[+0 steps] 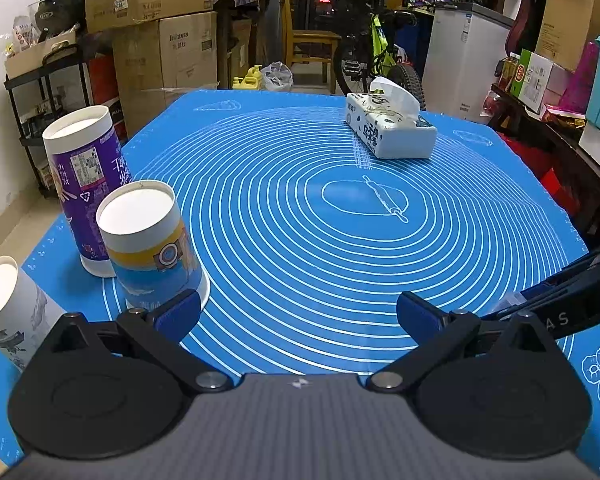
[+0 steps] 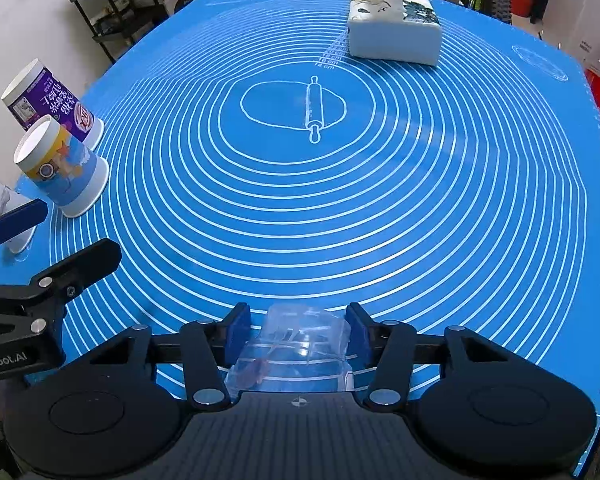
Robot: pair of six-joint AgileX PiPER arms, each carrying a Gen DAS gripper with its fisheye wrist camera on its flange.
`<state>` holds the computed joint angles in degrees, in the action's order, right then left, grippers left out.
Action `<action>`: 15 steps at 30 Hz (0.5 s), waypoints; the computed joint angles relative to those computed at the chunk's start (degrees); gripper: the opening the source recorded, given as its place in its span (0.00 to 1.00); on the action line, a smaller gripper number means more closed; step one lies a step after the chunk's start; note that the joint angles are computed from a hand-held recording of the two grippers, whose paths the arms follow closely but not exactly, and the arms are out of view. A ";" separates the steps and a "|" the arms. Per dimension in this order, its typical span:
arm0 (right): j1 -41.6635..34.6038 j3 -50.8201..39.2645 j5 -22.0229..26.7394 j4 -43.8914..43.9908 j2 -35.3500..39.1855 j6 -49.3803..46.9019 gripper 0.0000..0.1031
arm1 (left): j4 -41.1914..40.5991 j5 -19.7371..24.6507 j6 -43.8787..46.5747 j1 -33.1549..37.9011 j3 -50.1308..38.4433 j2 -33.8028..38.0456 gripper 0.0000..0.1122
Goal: Flip cup upside down
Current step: 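Turn the clear cup rim-down with the right tool and lower it to the mat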
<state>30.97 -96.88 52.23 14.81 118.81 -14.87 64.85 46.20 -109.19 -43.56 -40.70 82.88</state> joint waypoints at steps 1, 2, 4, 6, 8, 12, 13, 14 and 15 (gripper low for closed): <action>-0.04 1.13 -0.99 0.24 -0.61 -0.22 0.54 | -0.04 -0.08 -0.11 -0.04 0.06 -0.06 0.91; -0.01 2.52 -2.34 0.23 -1.40 -0.07 0.53 | -0.07 -0.17 -0.13 -0.01 0.02 -0.10 0.91; 0.05 6.13 -6.31 -0.01 -3.58 -0.23 0.48 | 0.06 -0.13 -0.38 -0.13 0.05 -0.14 0.91; -0.31 9.31 -9.64 1.25 -5.55 -0.88 0.48 | 0.14 0.04 -0.59 -0.30 0.01 -0.20 0.91; -0.39 12.97 -14.00 0.71 -7.91 -1.25 0.48 | 0.09 0.15 -0.76 -0.38 -0.02 -0.25 0.91; -0.33 20.90 -27.71 -0.23 -11.73 0.14 0.48 | 0.13 0.48 -1.27 -0.64 -0.14 -0.13 0.91; -0.19 24.46 -33.44 0.20 -13.13 -0.05 0.48 | 0.13 0.58 -1.38 -0.78 -0.25 -0.04 0.91; -0.37 28.22 -39.17 2.36 -14.65 -2.48 0.48 | 0.14 0.69 -1.50 -0.95 -0.33 0.04 0.91; -0.20 31.47 -44.90 6.77 -15.66 -7.21 0.48 | 0.28 0.81 -1.75 -1.18 -0.41 0.16 0.91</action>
<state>30.77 -65.40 7.34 21.58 103.15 -22.08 65.13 47.02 -110.95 -44.74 -41.11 83.04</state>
